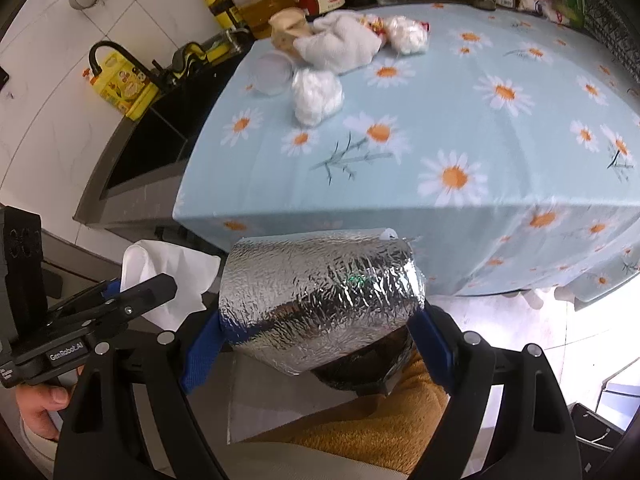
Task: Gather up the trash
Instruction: 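Carry the paper cup and foil roll down over the black trash bin, then open the left gripper over the bin while the right gripper releases the foil roll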
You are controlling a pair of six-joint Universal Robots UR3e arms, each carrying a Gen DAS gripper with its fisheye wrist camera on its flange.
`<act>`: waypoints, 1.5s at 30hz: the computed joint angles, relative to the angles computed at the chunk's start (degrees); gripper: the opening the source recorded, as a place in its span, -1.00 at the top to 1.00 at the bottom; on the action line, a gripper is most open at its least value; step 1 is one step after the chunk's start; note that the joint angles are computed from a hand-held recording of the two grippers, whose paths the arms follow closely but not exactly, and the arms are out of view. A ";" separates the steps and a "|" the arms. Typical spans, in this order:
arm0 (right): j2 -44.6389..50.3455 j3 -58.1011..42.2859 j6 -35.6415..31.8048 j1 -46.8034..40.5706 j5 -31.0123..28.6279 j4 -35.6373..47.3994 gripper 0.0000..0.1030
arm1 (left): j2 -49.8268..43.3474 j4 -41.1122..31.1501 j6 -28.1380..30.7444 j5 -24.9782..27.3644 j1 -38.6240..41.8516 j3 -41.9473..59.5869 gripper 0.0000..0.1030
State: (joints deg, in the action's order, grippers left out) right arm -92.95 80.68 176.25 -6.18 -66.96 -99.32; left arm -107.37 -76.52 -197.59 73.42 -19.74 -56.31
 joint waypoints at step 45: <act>5.97 9.69 -8.68 1.70 2.51 -1.49 -0.78 | -0.29 11.05 -3.68 -7.91 3.63 -21.03 -0.24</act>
State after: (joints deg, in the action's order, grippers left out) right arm -86.98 90.37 167.57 -4.48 -64.45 -100.81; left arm -107.66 -65.48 -201.27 65.51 -16.11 -77.34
